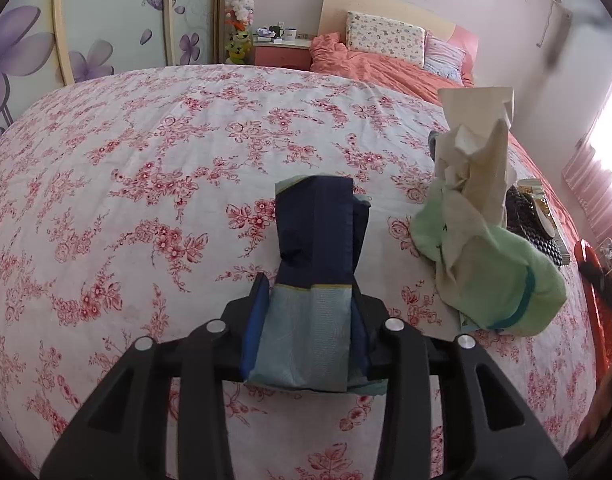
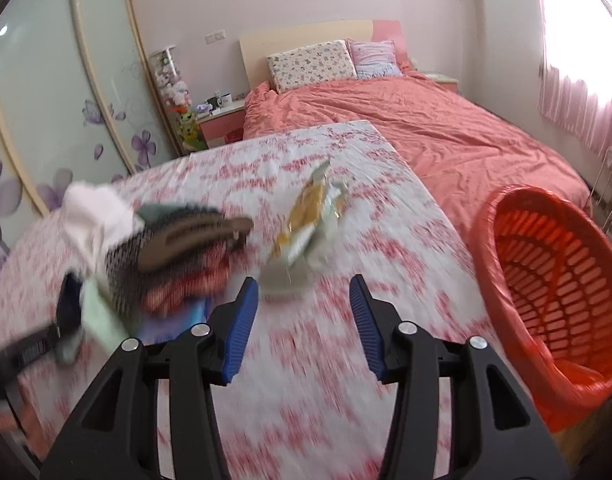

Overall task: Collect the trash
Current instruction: 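Grasp the navy cloth with the left tool while the right tool grasps the snack packet, then carry the navy cloth and snack packet to the orange basket and release both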

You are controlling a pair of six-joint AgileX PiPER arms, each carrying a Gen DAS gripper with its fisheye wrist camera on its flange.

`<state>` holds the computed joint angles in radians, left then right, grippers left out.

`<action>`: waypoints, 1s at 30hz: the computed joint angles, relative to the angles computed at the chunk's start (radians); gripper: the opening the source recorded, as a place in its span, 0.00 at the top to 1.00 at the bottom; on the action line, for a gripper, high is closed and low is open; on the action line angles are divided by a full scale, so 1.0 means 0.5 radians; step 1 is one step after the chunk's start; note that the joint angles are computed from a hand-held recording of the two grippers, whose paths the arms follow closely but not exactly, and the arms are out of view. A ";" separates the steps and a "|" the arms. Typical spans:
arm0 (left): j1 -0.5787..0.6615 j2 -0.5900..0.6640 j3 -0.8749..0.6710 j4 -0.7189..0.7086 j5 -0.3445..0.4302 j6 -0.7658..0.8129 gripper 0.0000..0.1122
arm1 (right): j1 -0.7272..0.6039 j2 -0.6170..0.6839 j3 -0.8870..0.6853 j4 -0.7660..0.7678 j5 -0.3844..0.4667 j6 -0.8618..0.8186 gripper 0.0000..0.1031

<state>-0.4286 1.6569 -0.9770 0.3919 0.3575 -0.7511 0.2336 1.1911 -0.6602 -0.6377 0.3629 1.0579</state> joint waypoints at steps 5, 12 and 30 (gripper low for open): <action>0.001 0.001 0.021 0.021 -0.038 -0.015 0.65 | -0.156 0.317 -0.269 0.209 -0.044 -0.156 0.35; -0.008 -0.045 0.057 -0.088 -0.084 0.095 0.56 | -0.259 0.612 -0.462 0.667 0.005 -0.631 0.49; -0.095 -0.023 0.079 0.318 -0.024 -0.317 0.54 | -0.184 0.165 -0.026 0.303 0.086 -0.526 0.82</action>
